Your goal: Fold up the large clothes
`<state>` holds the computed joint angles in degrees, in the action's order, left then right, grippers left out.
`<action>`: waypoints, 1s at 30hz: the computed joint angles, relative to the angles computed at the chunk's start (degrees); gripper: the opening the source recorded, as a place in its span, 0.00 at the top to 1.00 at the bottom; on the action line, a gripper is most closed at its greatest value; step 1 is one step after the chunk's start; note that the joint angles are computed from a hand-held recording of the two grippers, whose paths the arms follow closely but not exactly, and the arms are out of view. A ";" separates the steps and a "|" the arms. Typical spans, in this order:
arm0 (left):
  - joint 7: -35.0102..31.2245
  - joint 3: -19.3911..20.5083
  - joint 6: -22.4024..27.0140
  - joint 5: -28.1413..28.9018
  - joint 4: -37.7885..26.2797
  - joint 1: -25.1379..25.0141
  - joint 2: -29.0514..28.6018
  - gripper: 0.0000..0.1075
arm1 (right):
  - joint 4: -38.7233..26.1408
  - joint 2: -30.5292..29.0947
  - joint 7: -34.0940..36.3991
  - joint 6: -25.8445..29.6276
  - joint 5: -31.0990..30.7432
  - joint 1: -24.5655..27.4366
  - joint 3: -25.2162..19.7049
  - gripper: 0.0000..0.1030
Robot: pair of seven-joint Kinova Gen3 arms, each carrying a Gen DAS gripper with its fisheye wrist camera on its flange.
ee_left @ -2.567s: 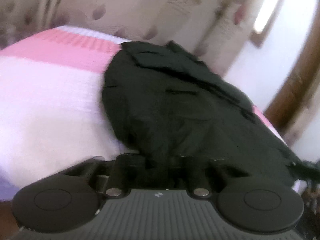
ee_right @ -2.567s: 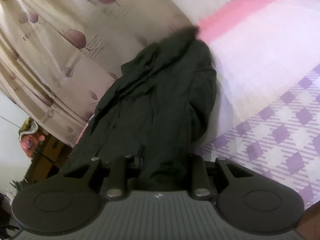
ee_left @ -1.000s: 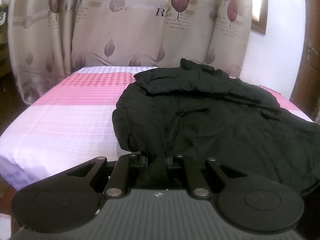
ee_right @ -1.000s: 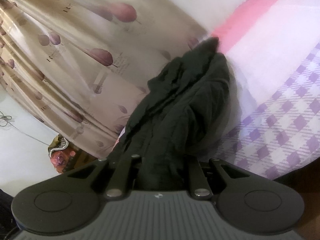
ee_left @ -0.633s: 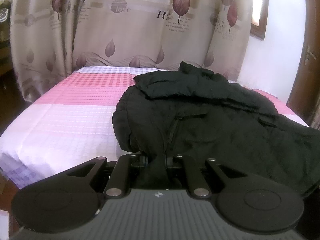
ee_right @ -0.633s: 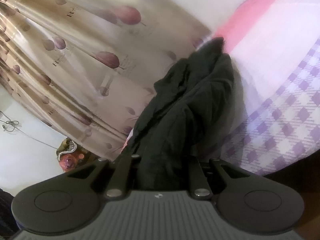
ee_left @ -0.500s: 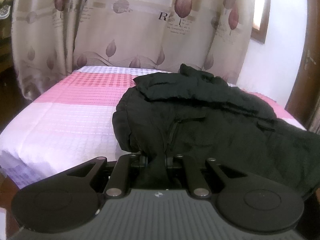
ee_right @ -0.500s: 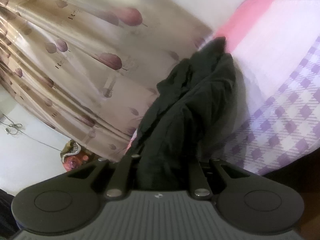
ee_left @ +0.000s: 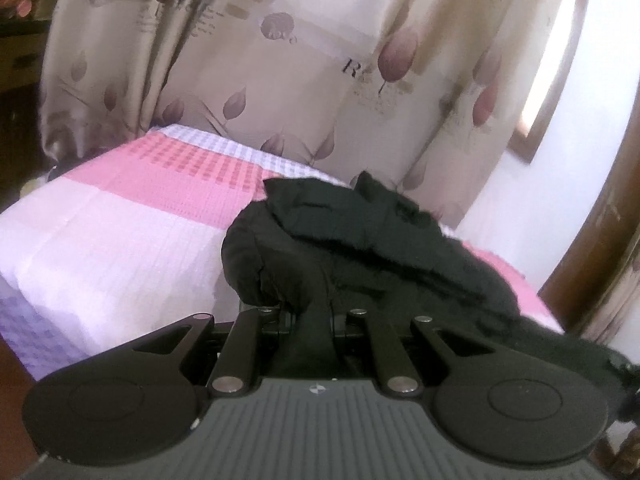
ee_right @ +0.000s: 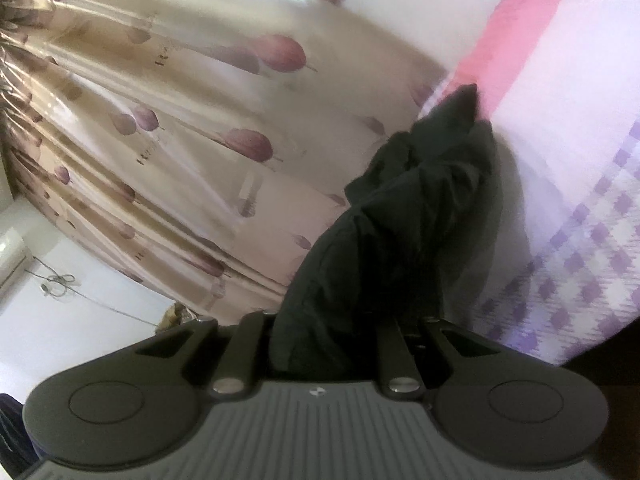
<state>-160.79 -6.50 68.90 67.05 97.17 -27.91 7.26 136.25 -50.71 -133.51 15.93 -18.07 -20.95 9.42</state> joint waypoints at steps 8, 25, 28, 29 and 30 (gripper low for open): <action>3.67 1.07 -0.56 2.98 -2.99 1.04 0.38 0.88 | -1.51 2.04 0.56 -3.85 0.77 -2.08 2.31 0.86; 16.63 7.21 -13.27 2.48 -15.81 8.01 5.31 0.88 | -6.82 11.78 1.91 -16.30 6.00 -15.39 16.93 0.86; 19.79 8.82 -16.62 0.44 -18.93 9.43 7.37 0.88 | -8.66 13.76 2.22 -17.08 7.53 -18.82 21.26 0.86; 20.98 9.39 -18.03 -0.46 -19.99 10.03 8.09 0.88 | -9.36 14.54 2.21 -17.17 7.87 -19.79 22.81 0.86; 22.09 9.97 -19.12 -1.35 -21.09 10.45 8.88 0.88 | -10.02 15.35 2.16 -17.68 8.16 -21.50 24.95 0.86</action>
